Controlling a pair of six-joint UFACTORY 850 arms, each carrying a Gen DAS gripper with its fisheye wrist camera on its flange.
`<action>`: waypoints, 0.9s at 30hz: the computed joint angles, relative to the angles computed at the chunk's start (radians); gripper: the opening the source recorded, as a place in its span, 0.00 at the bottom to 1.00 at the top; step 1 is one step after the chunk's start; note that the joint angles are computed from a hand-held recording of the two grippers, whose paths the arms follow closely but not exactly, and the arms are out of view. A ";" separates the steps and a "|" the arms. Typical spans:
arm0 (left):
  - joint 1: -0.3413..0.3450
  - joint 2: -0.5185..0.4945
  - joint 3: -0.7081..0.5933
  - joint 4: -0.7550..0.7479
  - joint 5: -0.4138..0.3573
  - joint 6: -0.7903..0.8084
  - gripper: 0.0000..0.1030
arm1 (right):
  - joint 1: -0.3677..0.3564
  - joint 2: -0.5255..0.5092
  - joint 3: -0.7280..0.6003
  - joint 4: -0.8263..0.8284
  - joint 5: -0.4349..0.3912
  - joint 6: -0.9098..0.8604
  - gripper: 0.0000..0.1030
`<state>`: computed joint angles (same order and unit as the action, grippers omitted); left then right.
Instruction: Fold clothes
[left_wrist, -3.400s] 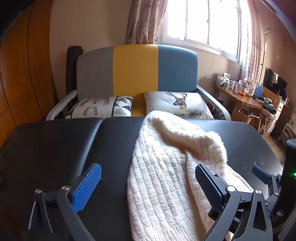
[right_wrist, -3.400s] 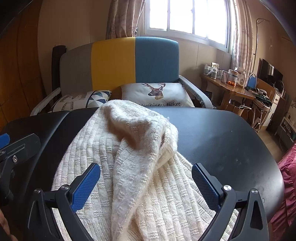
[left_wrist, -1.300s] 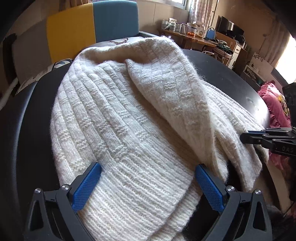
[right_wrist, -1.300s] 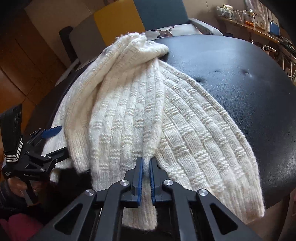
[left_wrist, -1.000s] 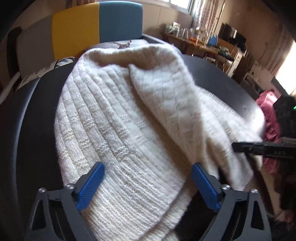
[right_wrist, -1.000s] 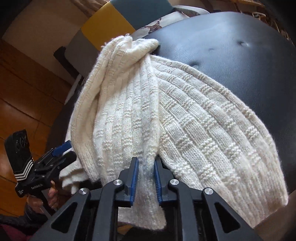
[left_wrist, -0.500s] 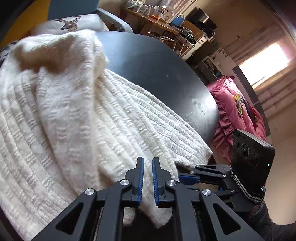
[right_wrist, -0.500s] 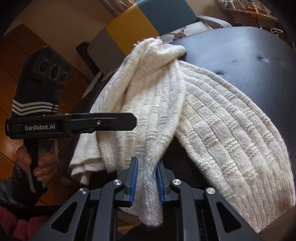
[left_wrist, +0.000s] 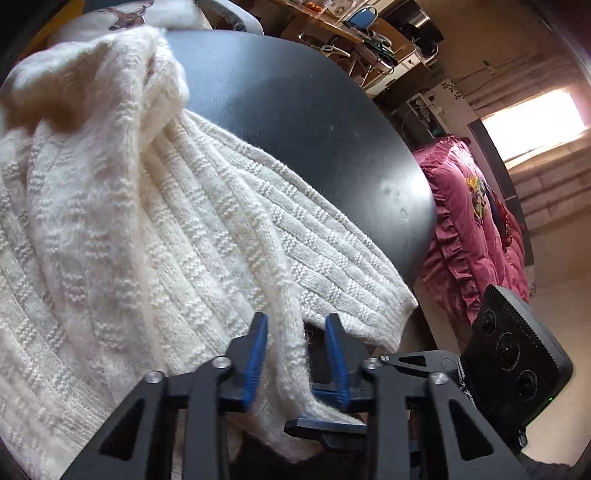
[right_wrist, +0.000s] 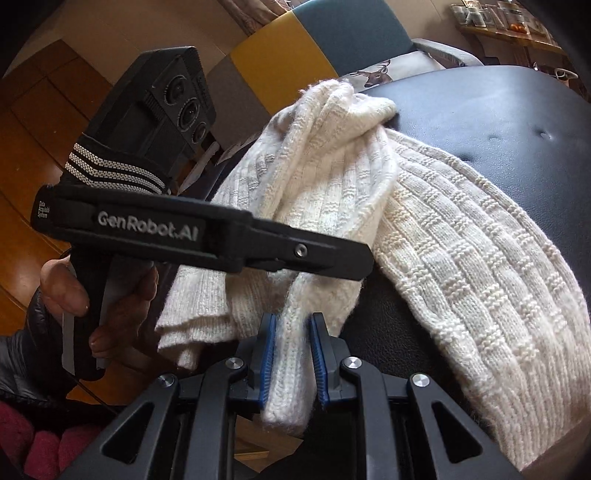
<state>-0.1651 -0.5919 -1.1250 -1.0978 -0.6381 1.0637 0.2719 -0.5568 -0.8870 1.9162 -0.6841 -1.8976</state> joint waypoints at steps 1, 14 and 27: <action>-0.007 -0.003 -0.001 0.017 0.006 -0.009 0.26 | 0.002 0.001 0.000 0.002 0.007 -0.001 0.19; 0.088 0.050 0.101 -0.275 -0.063 0.272 0.07 | -0.080 0.036 -0.008 0.042 0.129 0.059 0.20; 0.431 0.270 0.303 -0.583 -0.134 0.567 0.07 | -0.041 -0.034 -0.090 0.243 0.352 -0.069 0.21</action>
<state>0.2657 -0.3221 -0.8223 -1.6807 -0.7718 1.6306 0.2304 -0.5910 -0.9767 2.1591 -0.3322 -1.9669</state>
